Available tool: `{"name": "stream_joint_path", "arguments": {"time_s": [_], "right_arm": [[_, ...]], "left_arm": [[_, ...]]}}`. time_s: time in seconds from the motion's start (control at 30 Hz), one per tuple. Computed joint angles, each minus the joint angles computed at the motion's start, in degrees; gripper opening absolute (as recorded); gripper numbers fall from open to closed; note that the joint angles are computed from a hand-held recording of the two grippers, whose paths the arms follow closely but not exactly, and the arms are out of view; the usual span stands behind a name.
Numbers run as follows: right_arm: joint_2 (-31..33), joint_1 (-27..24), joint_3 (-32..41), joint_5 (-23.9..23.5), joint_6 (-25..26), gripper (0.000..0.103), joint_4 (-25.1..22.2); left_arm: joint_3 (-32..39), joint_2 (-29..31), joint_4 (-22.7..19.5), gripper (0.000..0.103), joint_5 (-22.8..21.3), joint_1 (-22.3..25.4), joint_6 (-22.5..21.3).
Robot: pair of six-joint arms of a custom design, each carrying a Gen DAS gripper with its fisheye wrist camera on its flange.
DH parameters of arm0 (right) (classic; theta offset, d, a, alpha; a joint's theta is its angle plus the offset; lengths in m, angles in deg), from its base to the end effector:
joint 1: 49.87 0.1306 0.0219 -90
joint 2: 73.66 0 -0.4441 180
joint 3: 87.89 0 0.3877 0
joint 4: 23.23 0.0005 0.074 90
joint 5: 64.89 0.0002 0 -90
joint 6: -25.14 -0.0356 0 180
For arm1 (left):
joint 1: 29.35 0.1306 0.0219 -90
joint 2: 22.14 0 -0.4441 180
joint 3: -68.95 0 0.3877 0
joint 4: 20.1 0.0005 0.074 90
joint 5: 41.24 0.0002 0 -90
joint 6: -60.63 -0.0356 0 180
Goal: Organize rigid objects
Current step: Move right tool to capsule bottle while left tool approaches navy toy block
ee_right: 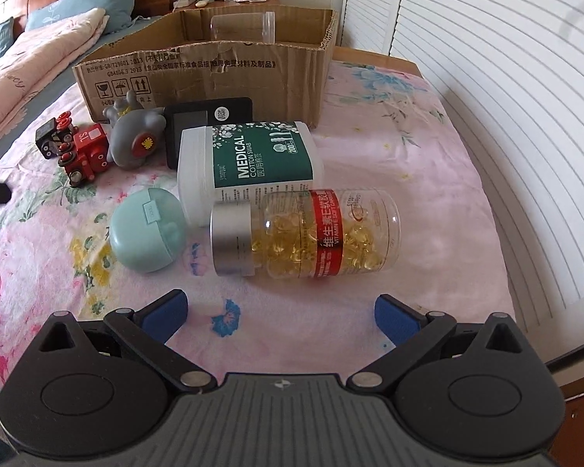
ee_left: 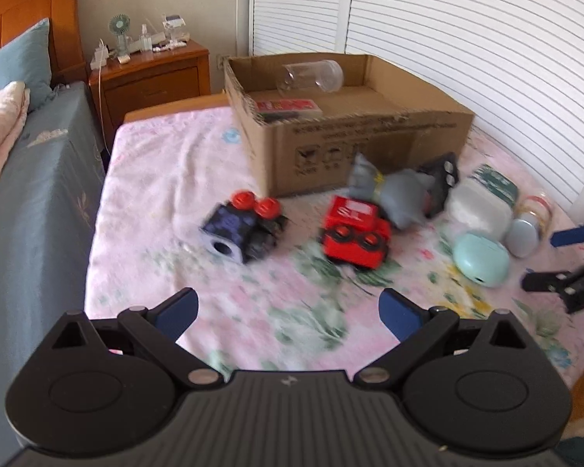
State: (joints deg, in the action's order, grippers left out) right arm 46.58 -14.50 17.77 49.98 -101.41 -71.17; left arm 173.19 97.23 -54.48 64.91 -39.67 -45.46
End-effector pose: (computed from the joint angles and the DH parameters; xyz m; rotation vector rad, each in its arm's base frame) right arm 0.5550 0.3750 0.3223 0.1608 2.5033 -0.0874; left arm 0.6711 -0.1328 0.3340 0.6726 2.3151 -0.2964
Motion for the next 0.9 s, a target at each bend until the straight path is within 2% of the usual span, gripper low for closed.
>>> {"name": "stream_joint_path", "arguments": {"time_s": [0.1, 0.2, 0.37, 0.5, 0.63, 0.77, 0.9], "right_arm": [[-0.3, 0.2, -1.0, 0.9, 0.1, 0.103, 1.6], [-0.4, 0.2, -1.0, 1.0, 0.2, 0.103, 1.8], [-0.5, 0.2, -1.2, 1.1, 0.2, 0.103, 2.2], [-0.5, 0.2, -1.4, 1.2, 0.3, 0.103, 2.4], [-0.5, 0.3, -1.5, 1.5, -0.1, 0.103, 2.4], [-0.7, 0.6, -2.1, 2.3, -0.4, 0.103, 3.3], [-0.8, 0.6, -2.2, 2.4, -0.3, 0.103, 3.5]], "left_arm": [[3.7, 3.0, 0.7, 0.099, -2.4, 0.2, -3.2], [7.9, 6.1, -1.3, 0.098, -3.8, 0.4, -6.5], [11.8, 9.1, -3.9, 0.093, -0.6, 1.1, -9.5], [12.5, 9.9, -3.7, 0.079, 1.8, 1.0, -11.6], [14.2, 10.9, -4.7, 0.071, 3.7, 1.0, -12.5], [16.5, 12.0, -7.5, 0.052, 6.4, 1.3, -13.7], [15.7, 11.5, -7.0, 0.050, 6.3, 1.2, -14.5]]}}
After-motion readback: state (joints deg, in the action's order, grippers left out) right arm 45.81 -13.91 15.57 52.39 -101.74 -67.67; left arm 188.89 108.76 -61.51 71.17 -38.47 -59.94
